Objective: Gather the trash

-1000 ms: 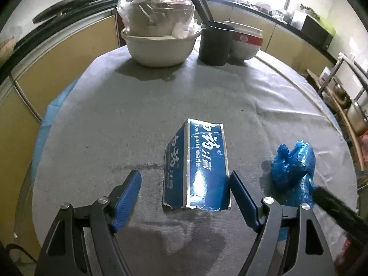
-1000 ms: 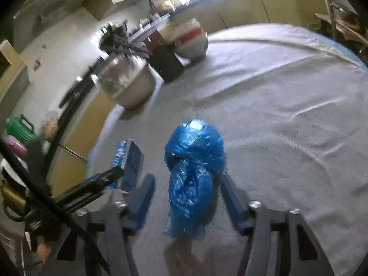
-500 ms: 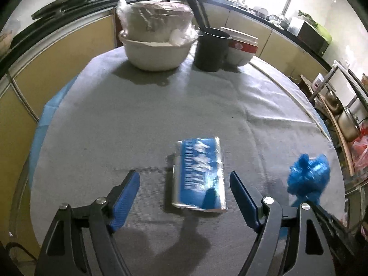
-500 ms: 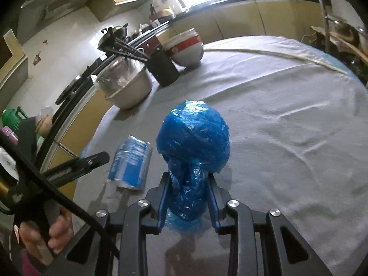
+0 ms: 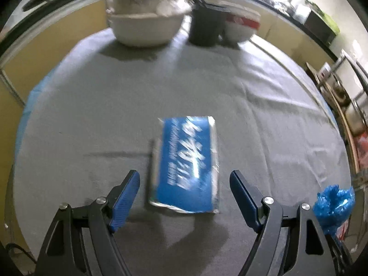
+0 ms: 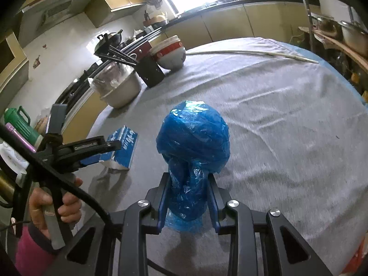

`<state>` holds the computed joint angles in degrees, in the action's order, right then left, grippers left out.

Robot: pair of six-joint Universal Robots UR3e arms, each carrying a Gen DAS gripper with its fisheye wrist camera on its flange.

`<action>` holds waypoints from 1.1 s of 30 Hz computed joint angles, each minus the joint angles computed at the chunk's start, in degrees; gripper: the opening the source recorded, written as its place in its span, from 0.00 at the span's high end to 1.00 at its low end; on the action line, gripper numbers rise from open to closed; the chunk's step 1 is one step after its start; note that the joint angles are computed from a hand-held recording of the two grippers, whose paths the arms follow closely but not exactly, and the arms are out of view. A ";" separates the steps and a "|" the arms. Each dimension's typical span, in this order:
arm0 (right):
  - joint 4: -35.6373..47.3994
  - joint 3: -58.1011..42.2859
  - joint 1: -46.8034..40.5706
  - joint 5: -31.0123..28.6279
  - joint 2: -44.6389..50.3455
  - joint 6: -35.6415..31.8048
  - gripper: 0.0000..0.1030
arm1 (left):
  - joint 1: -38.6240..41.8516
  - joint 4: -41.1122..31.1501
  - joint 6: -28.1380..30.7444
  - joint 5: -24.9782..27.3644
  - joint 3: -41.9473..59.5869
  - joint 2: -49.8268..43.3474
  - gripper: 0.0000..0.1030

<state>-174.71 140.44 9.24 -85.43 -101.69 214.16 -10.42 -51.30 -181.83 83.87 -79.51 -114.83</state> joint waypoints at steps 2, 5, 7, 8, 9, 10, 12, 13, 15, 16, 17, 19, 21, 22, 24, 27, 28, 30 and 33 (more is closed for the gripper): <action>-0.31 0.62 0.39 -0.63 -0.78 -0.20 0.69 | -0.64 1.42 -0.78 1.04 -1.36 0.26 0.23; 0.64 1.67 1.22 -2.83 -4.09 -1.44 0.69 | -0.41 4.83 -0.39 0.21 -4.78 2.42 0.44; 1.30 2.70 0.96 -3.22 -6.59 -1.77 0.69 | -1.25 6.51 -0.81 2.24 -5.85 3.73 0.45; 1.93 3.34 0.72 -3.29 -8.23 -1.97 0.69 | -1.66 8.37 -0.59 2.91 -7.42 5.17 0.45; 2.45 3.77 0.67 -3.51 -9.41 -2.04 0.69 | -2.33 9.80 -0.25 3.74 -8.99 6.98 0.45; 2.90 4.23 0.81 -3.94 -10.61 -2.00 0.69 | -2.93 10.49 -0.03 4.50 -9.79 8.09 0.45; 4.01 5.28 1.05 -4.59 -13.42 -1.87 0.69 | -5.32 12.01 0.32 7.32 -12.16 11.45 0.45; 4.82 5.70 1.19 -4.94 -14.92 -1.73 0.69 | -7.33 12.76 0.30 9.83 -13.41 13.32 0.45; 6.58 6.06 1.36 -5.42 -17.46 -1.47 0.69 | -10.52 13.30 0.14 13.63 -14.93 15.93 0.45; 7.56 6.26 1.70 -5.95 -18.93 -1.23 0.69 | -11.93 13.64 -0.01 15.10 -15.92 17.29 0.45; 8.53 6.54 2.00 -6.50 -20.43 -1.04 0.69 | -13.10 13.93 -0.16 16.30 -16.57 18.19 0.45; 11.58 6.86 2.66 -7.61 -24.29 -0.76 0.69 | -15.53 14.47 -0.30 19.05 -18.36 20.52 0.45; 14.67 7.16 3.68 -9.03 -28.07 -0.22 0.69 | -18.48 15.51 -0.48 21.83 -21.04 23.16 0.45; 15.96 7.24 4.24 -9.63 -29.49 0.07 0.69 | -19.49 15.41 -0.67 22.55 -21.72 24.27 0.45; 18.61 7.38 5.89 -11.06 -32.28 1.02 0.69 | -21.50 14.98 -1.42 23.88 -23.58 27.06 0.45; 21.05 7.52 9.00 -13.43 -34.46 2.56 0.69 | -24.06 14.99 -2.24 25.71 -25.35 29.35 0.45; 21.61 7.55 10.00 -14.07 -34.73 3.06 0.69 | -24.59 14.88 -2.40 25.93 -25.83 29.96 0.45; 22.57 7.93 11.23 -14.49 -35.53 3.84 0.69 | -25.24 14.46 -2.98 25.66 -27.34 31.56 0.45; 23.97 8.99 10.48 -12.40 -37.05 4.10 0.69 | -26.26 13.46 -3.72 25.45 -28.80 32.44 0.45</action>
<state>-150.74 149.43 19.72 -97.83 -138.74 218.26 -36.68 -37.84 -185.55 109.32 -108.31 -82.39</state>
